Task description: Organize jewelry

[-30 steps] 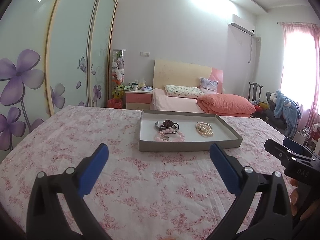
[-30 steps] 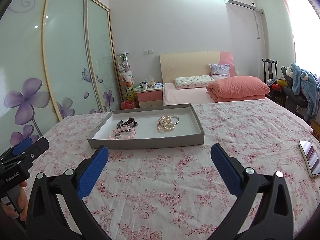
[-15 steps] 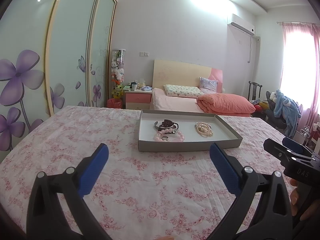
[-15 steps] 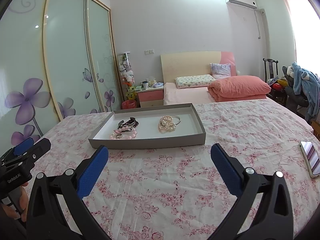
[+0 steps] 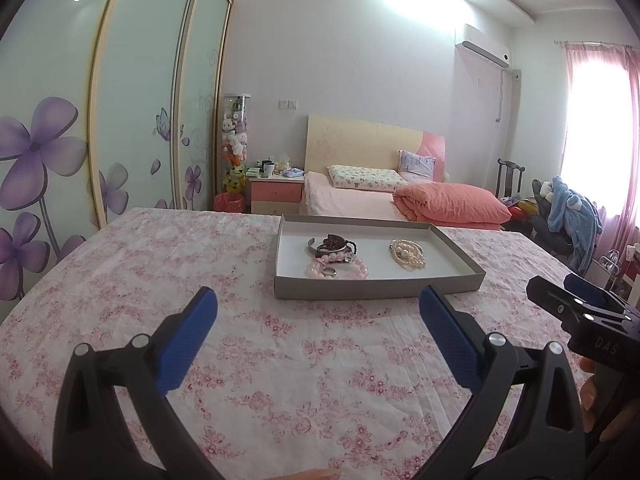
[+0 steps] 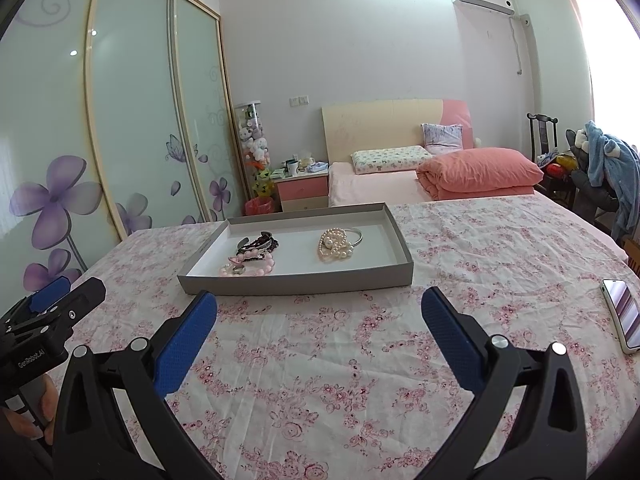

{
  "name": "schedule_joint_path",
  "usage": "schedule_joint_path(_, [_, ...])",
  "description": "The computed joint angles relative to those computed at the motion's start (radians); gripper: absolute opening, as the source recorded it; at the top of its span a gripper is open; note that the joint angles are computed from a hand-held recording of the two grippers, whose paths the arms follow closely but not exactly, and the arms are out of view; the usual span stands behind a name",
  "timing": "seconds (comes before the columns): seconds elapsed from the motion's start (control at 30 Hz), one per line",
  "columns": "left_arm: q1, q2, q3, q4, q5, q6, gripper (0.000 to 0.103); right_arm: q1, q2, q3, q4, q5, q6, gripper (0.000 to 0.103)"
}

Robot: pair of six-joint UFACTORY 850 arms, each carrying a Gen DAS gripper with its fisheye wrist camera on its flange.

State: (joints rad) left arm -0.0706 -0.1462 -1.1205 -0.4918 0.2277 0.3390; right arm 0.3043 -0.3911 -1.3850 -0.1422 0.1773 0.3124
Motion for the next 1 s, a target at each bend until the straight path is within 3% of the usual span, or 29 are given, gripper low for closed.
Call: schedule_joint_path(1.0, [-0.003,-0.001,0.000,-0.016,-0.003,0.011,0.099,0.001,-0.004,-0.001,-0.045,-0.005,0.045,0.101])
